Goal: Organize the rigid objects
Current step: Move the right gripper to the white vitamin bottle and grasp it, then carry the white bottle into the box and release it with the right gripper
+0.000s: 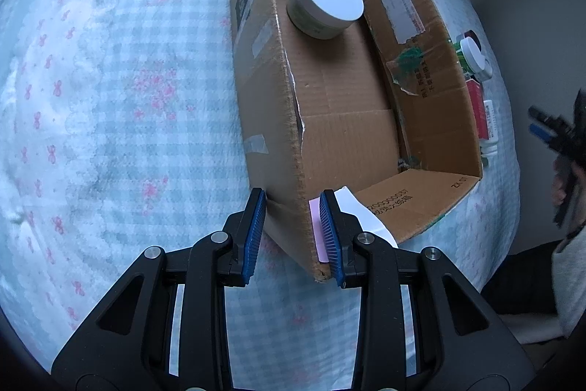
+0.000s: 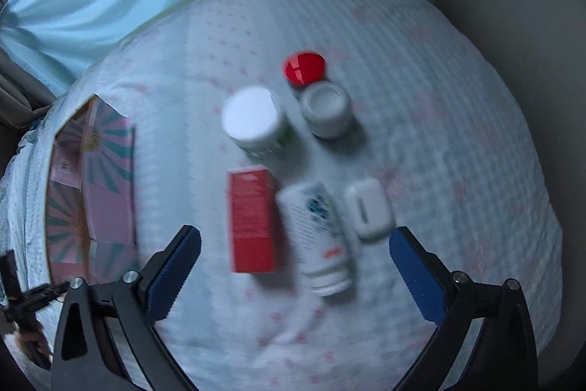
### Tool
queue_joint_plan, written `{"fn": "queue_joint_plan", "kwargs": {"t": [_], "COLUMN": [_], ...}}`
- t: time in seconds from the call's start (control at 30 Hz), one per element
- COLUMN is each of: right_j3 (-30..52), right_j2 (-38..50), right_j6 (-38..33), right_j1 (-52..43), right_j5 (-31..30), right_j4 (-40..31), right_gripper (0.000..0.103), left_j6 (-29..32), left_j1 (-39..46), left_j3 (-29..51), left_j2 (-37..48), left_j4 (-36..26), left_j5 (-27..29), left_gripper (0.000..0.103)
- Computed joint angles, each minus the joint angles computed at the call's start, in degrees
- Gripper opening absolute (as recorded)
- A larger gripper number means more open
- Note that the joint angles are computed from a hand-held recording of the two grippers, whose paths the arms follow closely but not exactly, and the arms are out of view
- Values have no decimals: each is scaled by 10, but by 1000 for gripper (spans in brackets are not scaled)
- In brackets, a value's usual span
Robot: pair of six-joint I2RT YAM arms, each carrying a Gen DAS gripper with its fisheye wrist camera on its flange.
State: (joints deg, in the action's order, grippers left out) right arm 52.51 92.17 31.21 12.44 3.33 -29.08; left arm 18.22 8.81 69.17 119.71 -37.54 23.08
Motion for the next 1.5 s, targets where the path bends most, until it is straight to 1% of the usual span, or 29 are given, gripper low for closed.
{"fn": "queue_joint_plan", "kwargs": {"t": [0.03, 0.1, 0.23, 0.3, 0.37, 0.43, 0.53, 0.7, 0.73, 1.07, 1.2, 1.3, 1.5], "right_j3": [-25, -64, -120, -146, -160, -171, -174, -158, -153, -123, -130, -122, -120], "right_j2": [-4, -2, 15, 20, 32, 43, 65, 107, 115, 155, 149, 150, 121], "right_j6": [-9, -28, -65, -82, -96, -111, -132, -154, -159, -166, -164, -156, -125], "right_j1": [-10, -26, -36, -37, -35, -35, -33, -31, -32, -33, -31, -31, -47], "right_j5": [-9, -23, -30, -35, -36, -41, -52, -55, -57, -55, -53, -56, -84], "right_j4": [23, 69, 149, 190, 222, 252, 280, 296, 298, 303, 307, 295, 265], "right_gripper": [92, 89, 78, 75, 74, 69, 64, 50, 49, 47, 47, 46, 46], "left_j6": [1, 2, -2, -8, -14, -19, -24, -32, -34, -45, -48, -48, -49], "left_j1": [0, 1, -4, -5, -4, -4, -5, -10, -10, -12, -11, -10, -10], "left_j3": [1, 5, 4, -1, -5, -11, -16, -23, -24, -36, -42, -46, -48], "left_j2": [1, 3, 1, -2, -5, -8, -13, -19, -20, -27, -31, -32, -34], "left_j4": [-1, -5, -2, 3, 8, 13, 17, 20, 21, 33, 38, 41, 42], "left_j5": [0, 0, -5, -6, -6, -7, -9, -16, -17, -20, -22, -21, -21], "left_gripper": [28, 28, 28, 28, 28, 28, 28, 28, 28, 28, 28, 28, 28]}}
